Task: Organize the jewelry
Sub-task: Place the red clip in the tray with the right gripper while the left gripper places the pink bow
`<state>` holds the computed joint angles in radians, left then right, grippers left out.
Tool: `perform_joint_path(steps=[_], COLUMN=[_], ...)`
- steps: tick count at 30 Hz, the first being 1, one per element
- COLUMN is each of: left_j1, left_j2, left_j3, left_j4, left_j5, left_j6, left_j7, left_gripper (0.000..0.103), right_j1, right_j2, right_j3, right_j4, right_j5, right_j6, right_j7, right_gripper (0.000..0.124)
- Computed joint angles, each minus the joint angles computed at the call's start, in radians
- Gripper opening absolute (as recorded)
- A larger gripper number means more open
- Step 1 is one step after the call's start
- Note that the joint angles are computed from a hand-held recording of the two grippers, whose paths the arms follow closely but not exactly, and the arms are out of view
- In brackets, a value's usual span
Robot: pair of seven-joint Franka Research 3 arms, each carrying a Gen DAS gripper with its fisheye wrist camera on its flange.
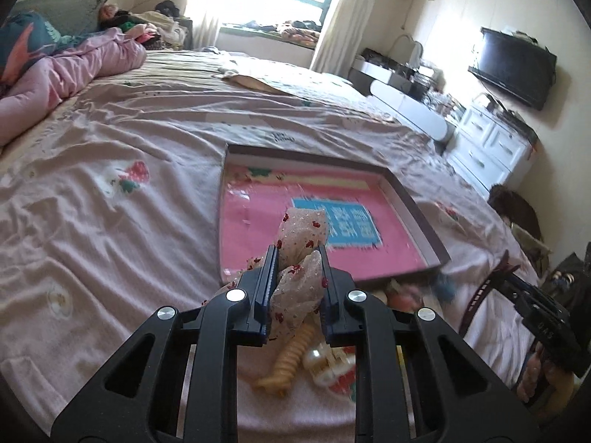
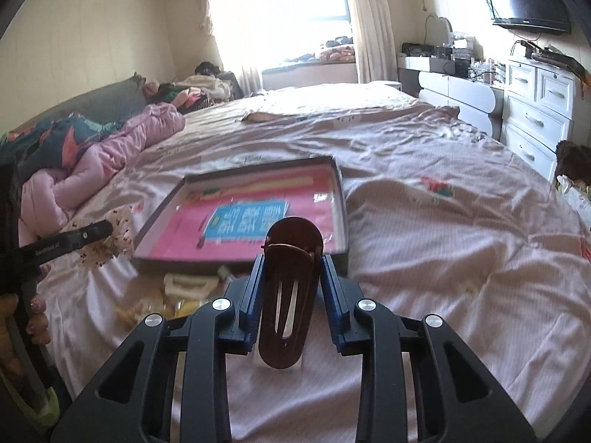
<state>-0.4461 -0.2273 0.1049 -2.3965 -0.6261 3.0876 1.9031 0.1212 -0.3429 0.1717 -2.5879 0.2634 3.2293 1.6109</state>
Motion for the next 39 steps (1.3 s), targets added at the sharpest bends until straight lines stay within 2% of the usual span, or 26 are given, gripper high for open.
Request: perform_joint_path(steps=[1,4,5,8,10,11,13,16,20,25,32,35,39], left_j1=[0.010,0.050,0.069,0.126,0.165,0.174,0.209,0.251,0.297,0.343,0.360,0.364,0.362], left_j2=[0.012,0.058,0.074,0.132,0.159,0.175,0.202,0.234,0.263,0.279,0.274,0.269,0.250], left_j3=[-0.006,-0.031,-0.046,-0.094,-0.129,-0.139,-0.170,-0.204,-0.244,-0.288,-0.299,-0.304,-0.303], left_j4=[0.012,0.051,0.065,0.114,0.136,0.152,0.170,0.195,0.213,0.229,0.226,0.224,0.211], left_j5=[0.009,0.038,0.054,0.095,0.133,0.125,0.190,0.261,0.340,0.394,0.441,0.420,0.381], left_j6=[0.000,0.004,0.001,-0.002,-0.004,-0.007,0.001,-0.007,-0.018,-0.035,-0.043,-0.044,-0.032], left_j7=[-0.012,-0.040,-0.054,-0.087,-0.111,-0.099,-0.142,-0.187,-0.246,-0.284,-0.326,-0.317,-0.295], left_gripper=[0.013,0.013,0.013,0.013,0.013,0.013,0.013,0.013,0.013,0.015,0.037,0.040,0.049], right_j1=[0.033,0.025,0.044,0.192,0.210,0.198,0.188,0.133,0.090,0.082,0.101,0.107,0.099], right_j2=[0.012,0.048,0.066,0.127,0.173,0.192,0.240,0.299,0.359,0.418,0.477,0.499,0.516], right_j3=[-0.040,-0.045,-0.068,-0.215,-0.245,-0.235,-0.232,-0.187,-0.163,-0.166,-0.188,-0.199,-0.192], right_j4=[0.015,0.059,0.079,0.160,0.211,0.232,0.289,0.350,0.410,0.468,0.522,0.540,0.555], right_j5=[0.004,-0.003,-0.002,0.084,0.088,0.094,0.125,0.109,0.011,-0.047,-0.129,-0.150,-0.138], right_j6=[0.000,0.002,0.007,-0.023,-0.033,-0.039,-0.060,-0.079,-0.109,-0.156,-0.192,-0.200,-0.218], right_j7=[-0.017,-0.031,-0.046,-0.144,-0.163,-0.173,-0.211,-0.207,-0.137,-0.104,-0.041,-0.024,-0.035], right_gripper=[0.028,0.028,0.028,0.028,0.028,0.028,0.028,0.028,0.028,0.028,0.028,0.028,0.028])
